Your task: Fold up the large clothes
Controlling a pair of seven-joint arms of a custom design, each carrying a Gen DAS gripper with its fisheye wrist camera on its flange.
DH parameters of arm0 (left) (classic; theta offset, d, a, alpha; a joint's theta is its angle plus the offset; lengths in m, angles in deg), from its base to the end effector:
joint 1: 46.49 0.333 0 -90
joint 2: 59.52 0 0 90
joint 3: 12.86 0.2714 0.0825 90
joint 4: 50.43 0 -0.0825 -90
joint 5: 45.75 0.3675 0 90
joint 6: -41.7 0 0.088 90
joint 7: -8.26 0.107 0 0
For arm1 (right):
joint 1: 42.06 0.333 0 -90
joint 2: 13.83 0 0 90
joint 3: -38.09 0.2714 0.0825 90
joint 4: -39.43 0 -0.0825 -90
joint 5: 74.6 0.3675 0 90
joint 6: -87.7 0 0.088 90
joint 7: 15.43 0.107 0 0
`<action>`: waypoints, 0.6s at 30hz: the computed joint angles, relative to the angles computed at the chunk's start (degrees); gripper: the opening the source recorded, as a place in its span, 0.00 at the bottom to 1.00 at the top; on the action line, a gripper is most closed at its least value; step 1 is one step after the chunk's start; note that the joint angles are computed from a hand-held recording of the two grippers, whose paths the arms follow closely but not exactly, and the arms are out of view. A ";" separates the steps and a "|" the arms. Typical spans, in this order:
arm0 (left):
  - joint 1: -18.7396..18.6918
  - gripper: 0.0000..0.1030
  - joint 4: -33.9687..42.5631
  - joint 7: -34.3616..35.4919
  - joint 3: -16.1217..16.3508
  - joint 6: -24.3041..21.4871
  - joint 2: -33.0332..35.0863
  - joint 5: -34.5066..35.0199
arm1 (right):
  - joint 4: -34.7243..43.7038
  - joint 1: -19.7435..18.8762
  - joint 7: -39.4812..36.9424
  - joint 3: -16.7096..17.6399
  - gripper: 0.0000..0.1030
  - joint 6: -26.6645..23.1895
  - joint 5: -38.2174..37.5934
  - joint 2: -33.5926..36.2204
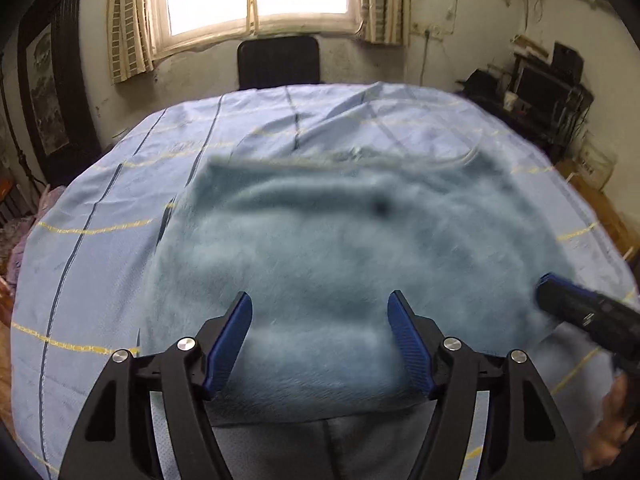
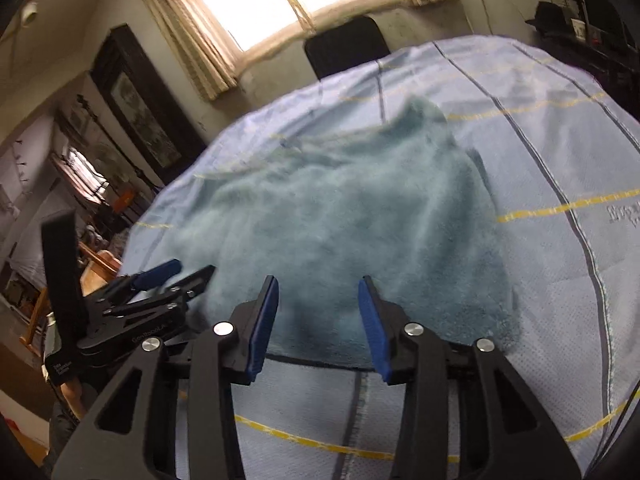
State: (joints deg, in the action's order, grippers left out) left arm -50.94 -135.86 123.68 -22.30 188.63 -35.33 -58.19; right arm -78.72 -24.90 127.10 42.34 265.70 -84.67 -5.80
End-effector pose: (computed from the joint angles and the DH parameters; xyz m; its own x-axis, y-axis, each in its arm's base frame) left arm 0.6792 -0.1447 0.4720 -0.4834 -0.8754 -0.0057 -0.6728 0.3757 -0.6374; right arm 0.5563 0.2322 0.4422 -0.1247 -0.8350 -0.5359 -0.6693 0.4695 -0.5758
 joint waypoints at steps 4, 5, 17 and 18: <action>-1.07 0.69 3.30 -0.18 -0.99 0.39 1.60 -0.57 | 0.18 -0.23 0.08 0.23 0.41 1.21 -0.52 -0.01; -1.82 0.69 4.91 -1.01 -0.73 -0.37 2.97 0.19 | 0.19 -0.58 -0.45 0.69 0.41 0.68 0.38 0.04; -2.46 0.72 2.59 -2.59 -0.16 2.93 4.73 3.82 | -0.50 -3.54 -12.06 5.37 0.41 -0.81 18.48 0.53; -2.27 0.72 1.97 -2.72 -0.18 3.92 4.24 3.32 | -0.92 -2.72 -11.20 4.55 0.43 -0.22 17.10 0.15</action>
